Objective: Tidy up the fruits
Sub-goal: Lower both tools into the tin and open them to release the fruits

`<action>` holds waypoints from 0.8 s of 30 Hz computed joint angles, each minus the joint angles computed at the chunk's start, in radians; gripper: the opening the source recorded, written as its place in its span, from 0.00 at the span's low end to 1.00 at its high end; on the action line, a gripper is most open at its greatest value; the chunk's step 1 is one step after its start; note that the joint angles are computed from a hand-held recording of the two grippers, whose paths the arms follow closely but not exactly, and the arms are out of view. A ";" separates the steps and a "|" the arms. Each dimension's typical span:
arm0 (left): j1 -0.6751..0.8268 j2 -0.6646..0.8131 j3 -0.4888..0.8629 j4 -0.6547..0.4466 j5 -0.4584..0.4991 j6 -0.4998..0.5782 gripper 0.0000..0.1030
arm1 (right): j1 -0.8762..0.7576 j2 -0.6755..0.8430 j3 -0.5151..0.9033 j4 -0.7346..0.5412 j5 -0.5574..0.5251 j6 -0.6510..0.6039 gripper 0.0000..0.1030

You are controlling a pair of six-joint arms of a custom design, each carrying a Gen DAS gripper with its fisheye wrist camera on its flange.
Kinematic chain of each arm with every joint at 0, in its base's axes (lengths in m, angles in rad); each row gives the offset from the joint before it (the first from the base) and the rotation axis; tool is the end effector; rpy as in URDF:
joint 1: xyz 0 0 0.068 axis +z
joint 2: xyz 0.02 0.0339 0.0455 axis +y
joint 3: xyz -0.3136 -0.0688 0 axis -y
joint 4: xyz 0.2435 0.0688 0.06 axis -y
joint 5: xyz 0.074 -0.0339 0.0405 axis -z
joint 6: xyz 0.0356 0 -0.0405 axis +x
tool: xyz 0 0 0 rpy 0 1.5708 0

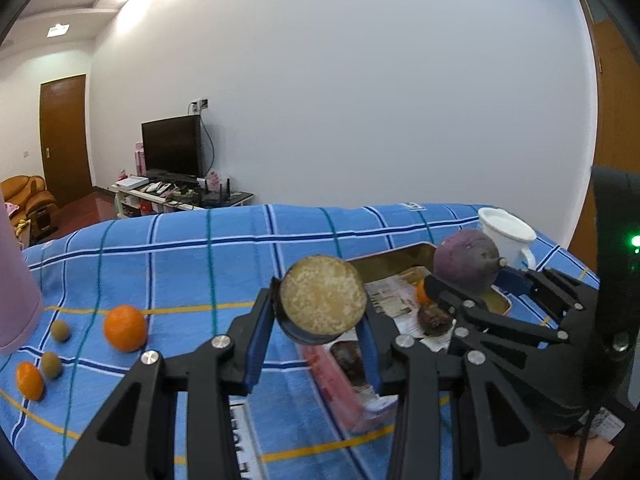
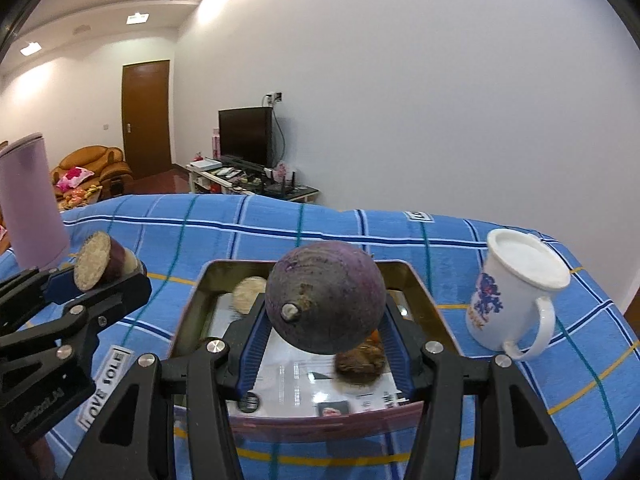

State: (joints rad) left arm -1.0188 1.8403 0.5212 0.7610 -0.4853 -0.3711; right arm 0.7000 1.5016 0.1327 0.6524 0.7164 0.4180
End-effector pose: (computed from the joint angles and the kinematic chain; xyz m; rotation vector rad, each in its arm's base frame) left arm 0.1776 -0.2567 0.1390 0.3868 2.0394 -0.3393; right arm 0.1542 0.0994 0.1336 0.0581 2.0920 -0.1567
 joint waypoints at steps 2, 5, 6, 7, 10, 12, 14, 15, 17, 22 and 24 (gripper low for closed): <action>-0.012 0.014 0.031 -0.028 -0.014 -0.008 0.40 | -0.024 0.002 -0.003 0.002 -0.005 -0.013 0.53; -0.026 0.038 0.081 -0.074 -0.034 -0.019 0.40 | -0.070 0.007 -0.010 0.011 -0.016 -0.041 0.53; -0.030 0.044 0.093 -0.085 -0.039 -0.020 0.40 | -0.082 0.009 -0.010 0.012 -0.017 -0.049 0.53; -0.036 0.056 0.110 -0.098 -0.047 -0.021 0.40 | -0.100 0.015 -0.013 0.021 -0.020 -0.064 0.53; -0.047 0.080 0.146 -0.126 -0.064 -0.017 0.40 | -0.132 0.030 -0.013 0.029 -0.027 -0.090 0.53; -0.053 0.093 0.166 -0.147 -0.081 -0.013 0.40 | -0.162 0.039 -0.014 0.039 -0.050 -0.104 0.53; -0.052 0.100 0.180 -0.170 -0.086 -0.021 0.40 | -0.185 0.044 -0.014 0.040 -0.070 -0.114 0.53; -0.049 0.103 0.188 -0.182 -0.085 -0.026 0.40 | -0.194 0.049 -0.012 0.042 -0.075 -0.121 0.53; -0.043 0.110 0.202 -0.202 -0.085 -0.032 0.40 | -0.203 0.063 -0.007 0.044 -0.085 -0.128 0.53; -0.034 0.129 0.237 -0.251 -0.083 -0.050 0.40 | -0.221 0.092 0.016 0.035 -0.115 -0.136 0.53; -0.030 0.132 0.243 -0.261 -0.081 -0.055 0.40 | -0.225 0.096 0.019 0.034 -0.124 -0.139 0.53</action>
